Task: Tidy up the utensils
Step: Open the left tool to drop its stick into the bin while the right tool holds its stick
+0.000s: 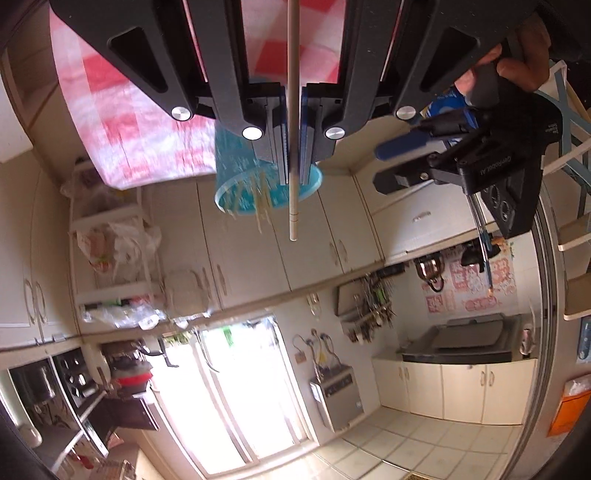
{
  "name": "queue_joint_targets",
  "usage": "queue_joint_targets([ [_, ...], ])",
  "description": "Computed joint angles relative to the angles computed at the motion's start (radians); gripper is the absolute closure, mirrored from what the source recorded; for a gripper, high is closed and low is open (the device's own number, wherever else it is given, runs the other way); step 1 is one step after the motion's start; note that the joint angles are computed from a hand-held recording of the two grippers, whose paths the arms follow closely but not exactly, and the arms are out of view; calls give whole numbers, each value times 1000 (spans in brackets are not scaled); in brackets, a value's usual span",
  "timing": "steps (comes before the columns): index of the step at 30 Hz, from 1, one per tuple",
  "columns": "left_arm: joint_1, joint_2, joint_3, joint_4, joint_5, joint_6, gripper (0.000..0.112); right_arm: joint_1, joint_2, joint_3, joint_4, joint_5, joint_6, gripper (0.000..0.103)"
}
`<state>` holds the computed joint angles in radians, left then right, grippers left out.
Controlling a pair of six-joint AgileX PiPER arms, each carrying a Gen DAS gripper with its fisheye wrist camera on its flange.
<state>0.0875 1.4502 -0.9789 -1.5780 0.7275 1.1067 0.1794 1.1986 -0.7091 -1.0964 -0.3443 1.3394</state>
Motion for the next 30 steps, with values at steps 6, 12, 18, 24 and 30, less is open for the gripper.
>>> queue_joint_targets([
  [6, 12, 37, -121, -5, 88, -69, 42, 91, 11, -64, 89, 43, -154, 97],
  [12, 15, 54, -213, 8, 82, -126, 37, 75, 91, -158, 88, -2, -151, 97],
  [18, 25, 130, -354, 24, 163, -195, 36, 93, 137, -225, 78, -9, -189, 97],
  [24, 9, 144, -421, 70, 121, -241, 34, 70, 196, -293, 77, -24, -185, 97],
  [30, 35, 124, -370, 33, 109, -228, 32, -1, 324, -457, 65, -106, -78, 97],
])
